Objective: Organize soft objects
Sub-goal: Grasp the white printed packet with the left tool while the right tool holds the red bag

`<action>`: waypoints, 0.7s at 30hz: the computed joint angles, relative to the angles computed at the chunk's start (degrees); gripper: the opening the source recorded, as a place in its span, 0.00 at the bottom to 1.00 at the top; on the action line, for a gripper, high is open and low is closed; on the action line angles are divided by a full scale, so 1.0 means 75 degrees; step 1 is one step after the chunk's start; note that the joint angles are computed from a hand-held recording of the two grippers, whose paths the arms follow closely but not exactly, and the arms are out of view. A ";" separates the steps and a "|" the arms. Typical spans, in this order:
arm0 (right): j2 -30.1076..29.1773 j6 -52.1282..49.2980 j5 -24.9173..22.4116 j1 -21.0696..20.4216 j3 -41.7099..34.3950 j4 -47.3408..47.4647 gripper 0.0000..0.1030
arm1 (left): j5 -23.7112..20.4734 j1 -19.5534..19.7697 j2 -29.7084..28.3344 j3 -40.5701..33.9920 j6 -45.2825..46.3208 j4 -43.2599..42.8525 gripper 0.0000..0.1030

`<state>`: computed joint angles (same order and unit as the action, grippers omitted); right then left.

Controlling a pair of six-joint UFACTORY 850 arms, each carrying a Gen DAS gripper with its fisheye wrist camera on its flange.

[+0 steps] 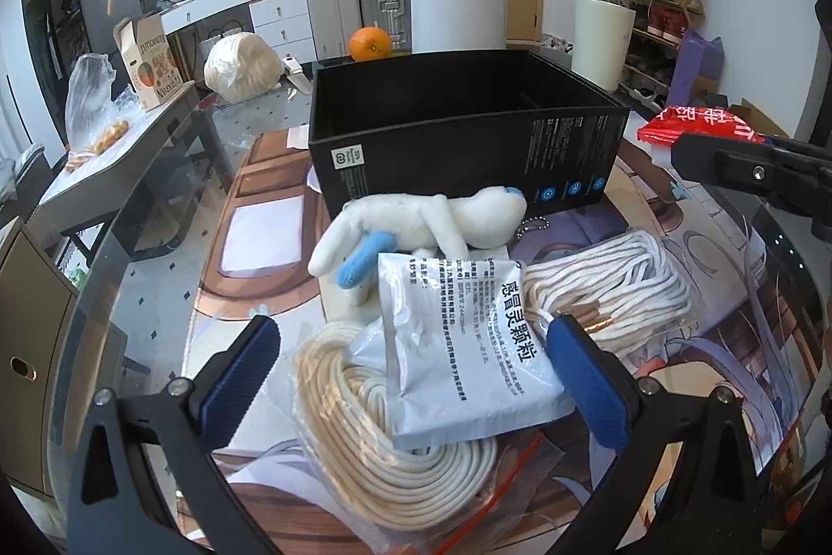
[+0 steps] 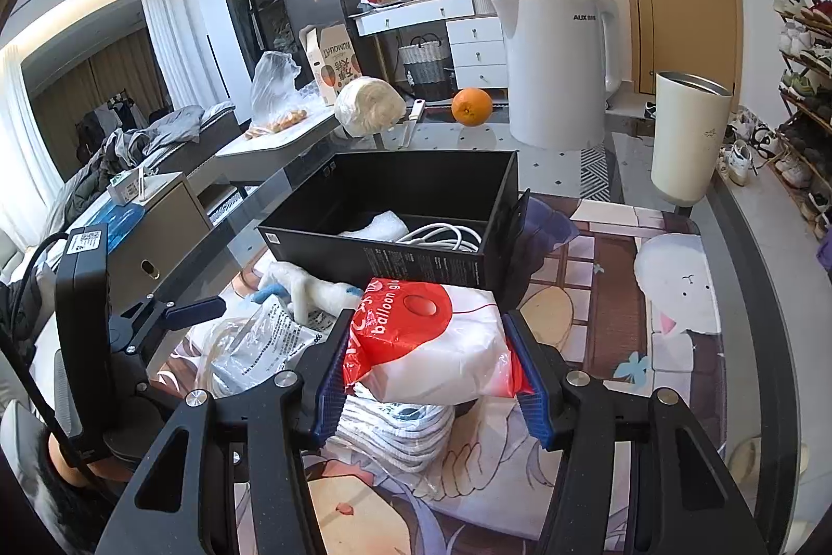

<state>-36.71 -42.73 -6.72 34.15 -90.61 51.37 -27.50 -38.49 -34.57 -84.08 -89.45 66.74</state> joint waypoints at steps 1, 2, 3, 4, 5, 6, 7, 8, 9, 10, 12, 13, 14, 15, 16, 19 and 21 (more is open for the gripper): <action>-0.0014 0.0011 -0.0016 0.0003 -0.0014 -0.0022 0.54 | -0.0027 -0.0011 -0.0018 -0.0023 0.0059 -0.0009 1.00; -0.0023 0.0023 -0.0022 0.0007 -0.0023 -0.0037 0.54 | -0.0060 -0.0025 -0.0036 -0.0049 0.0155 -0.0052 1.00; -0.0031 0.0021 -0.0032 0.0011 -0.0035 -0.0039 0.54 | -0.0084 -0.0042 -0.0057 -0.0078 0.0249 -0.0080 1.00; -0.0043 0.0062 -0.0039 0.0017 -0.0050 -0.0078 0.54 | -0.0103 -0.0063 -0.0069 -0.0097 0.0324 -0.0099 1.00; -0.0054 0.0093 -0.0043 0.0019 -0.0062 -0.0108 0.54 | -0.0110 -0.0072 -0.0077 -0.0106 0.0363 -0.0091 1.00; -0.0062 0.0097 -0.0046 0.0022 -0.0072 -0.0114 0.54 | -0.0135 -0.0083 -0.0082 -0.0113 0.0341 -0.0033 1.00; -0.0069 0.0098 -0.0055 0.0024 -0.0083 -0.0118 0.54 | -0.0104 -0.0068 -0.0058 -0.0082 0.0316 0.0011 1.00; -0.0068 0.0100 -0.0051 0.0026 -0.0081 -0.0124 0.54 | -0.0054 -0.0060 -0.0055 -0.0074 0.0308 0.0021 0.99; -0.0071 0.0105 -0.0052 0.0031 -0.0084 -0.0133 0.54 | 0.0005 -0.0048 -0.0044 -0.0059 0.0308 0.0014 0.98; -0.0078 0.0078 -0.0060 0.0034 -0.0095 -0.0109 0.54 | 0.0105 -0.0032 -0.0018 -0.0019 0.0242 0.0078 0.93; -0.0084 0.0050 -0.0056 0.0037 -0.0100 -0.0086 0.54 | 0.0369 0.0007 0.0019 0.0043 0.0262 0.0071 0.82; -0.0088 0.0052 -0.0062 0.0036 -0.0104 -0.0086 0.54 | 0.0465 0.0020 0.0028 0.0060 0.0275 0.0062 0.77; -0.0081 0.0060 -0.0057 0.0038 -0.0095 -0.0091 0.54 | 0.0512 0.0020 0.0032 0.0065 0.0307 0.0043 0.72; -0.0079 0.0067 -0.0050 0.0039 -0.0093 -0.0098 0.54 | 0.0510 0.0008 0.0040 0.0080 0.0281 0.0125 0.70; -0.0080 0.0072 -0.0047 0.0041 -0.0095 -0.0105 0.54 | 0.0485 -0.0017 0.0039 0.0081 0.0270 0.0174 0.62; -0.0083 0.0036 -0.0050 0.0045 -0.0097 -0.0072 0.54 | 0.0734 0.0004 0.0115 0.0198 0.0022 0.0430 0.53; -0.0077 0.0013 -0.0044 0.0044 -0.0089 -0.0049 0.54 | 0.0855 0.0000 0.0193 0.0308 -0.0296 0.0752 0.52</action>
